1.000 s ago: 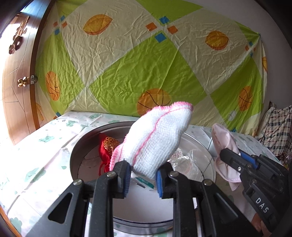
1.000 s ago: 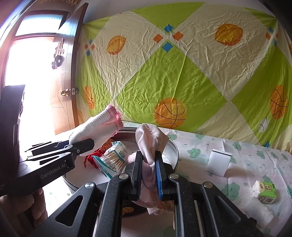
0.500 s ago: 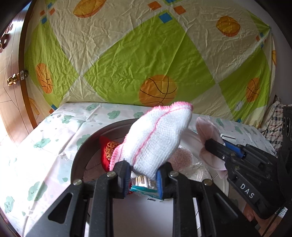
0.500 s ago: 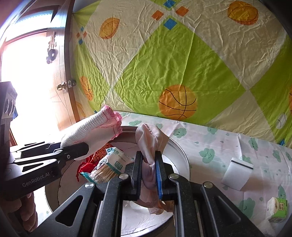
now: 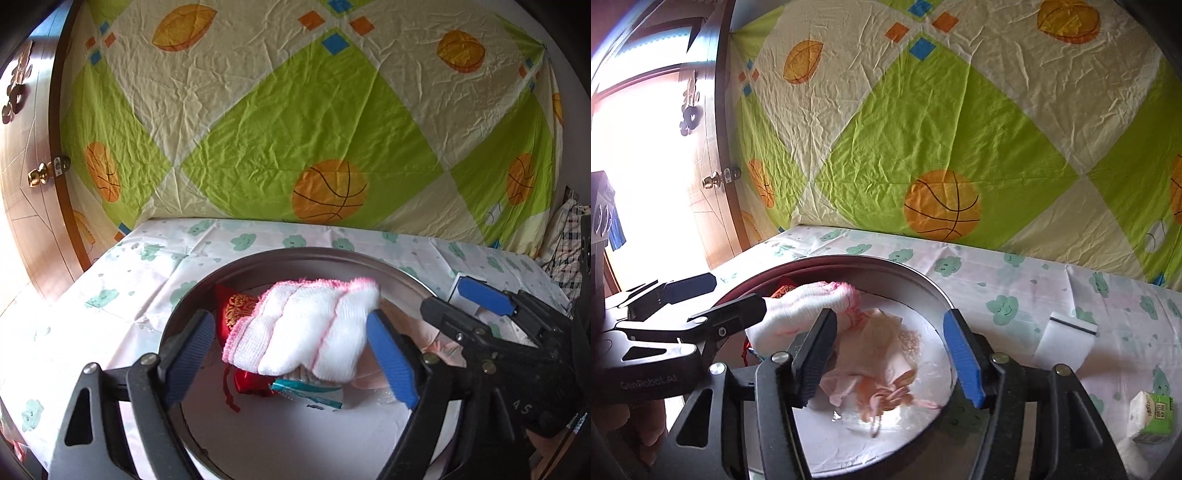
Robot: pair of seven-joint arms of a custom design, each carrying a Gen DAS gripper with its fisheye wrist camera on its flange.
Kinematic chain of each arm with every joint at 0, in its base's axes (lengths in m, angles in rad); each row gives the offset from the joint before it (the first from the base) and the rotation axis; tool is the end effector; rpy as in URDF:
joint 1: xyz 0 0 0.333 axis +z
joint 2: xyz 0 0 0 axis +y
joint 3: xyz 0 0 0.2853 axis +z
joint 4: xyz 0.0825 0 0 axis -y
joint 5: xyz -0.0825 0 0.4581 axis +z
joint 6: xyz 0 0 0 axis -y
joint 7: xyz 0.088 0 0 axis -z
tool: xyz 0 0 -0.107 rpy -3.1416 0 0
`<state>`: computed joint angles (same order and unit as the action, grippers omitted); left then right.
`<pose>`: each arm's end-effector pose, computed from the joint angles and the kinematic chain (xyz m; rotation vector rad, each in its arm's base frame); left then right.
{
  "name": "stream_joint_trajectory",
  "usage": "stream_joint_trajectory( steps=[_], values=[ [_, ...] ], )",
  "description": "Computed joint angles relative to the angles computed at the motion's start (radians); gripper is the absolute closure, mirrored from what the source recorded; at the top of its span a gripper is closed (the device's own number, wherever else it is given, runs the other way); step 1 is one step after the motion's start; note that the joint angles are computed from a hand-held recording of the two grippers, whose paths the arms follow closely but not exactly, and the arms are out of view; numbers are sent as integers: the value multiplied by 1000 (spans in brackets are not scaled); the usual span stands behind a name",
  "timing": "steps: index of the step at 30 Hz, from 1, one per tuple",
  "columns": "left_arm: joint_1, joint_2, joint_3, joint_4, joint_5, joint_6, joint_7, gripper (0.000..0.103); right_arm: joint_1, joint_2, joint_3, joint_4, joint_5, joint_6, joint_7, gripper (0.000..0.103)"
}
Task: Organize soft objects
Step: 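Withdraw both tools from the tin toward the purple scrunchie and gauze roll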
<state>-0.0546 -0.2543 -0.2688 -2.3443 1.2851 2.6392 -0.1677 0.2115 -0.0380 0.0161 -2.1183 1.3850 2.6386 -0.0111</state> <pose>0.5320 -0.2045 0.4061 -1.8432 1.2508 -0.7638 0.6223 0.1184 0.4075 -1.9326 0.8859 -0.3979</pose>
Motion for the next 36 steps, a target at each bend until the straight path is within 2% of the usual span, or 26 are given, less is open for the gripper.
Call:
stream_joint_trajectory(
  steps=[6,8,15,20,26,36],
  values=[
    [-20,-21,-40,-16,88,-8,-133,5,-31,-98,-52,-100,70,-1,-117,34],
    [-34,-3,-47,0,109,-4,-157,4,-47,-118,-76,-121,83,-6,-134,33],
    [-117,150,-46,136,136,8,-112,4,-105,-138,-131,-147,106,33,-182,32],
    [-193,286,-18,261,104,22,-11,4,-154,-104,-151,-119,99,53,-152,32],
    [-273,412,25,379,2,59,152,3,-201,-76,-158,-91,100,39,-107,32],
    [-349,562,71,529,-278,91,467,3,-228,-60,-147,-74,106,40,-78,26]
  ],
)
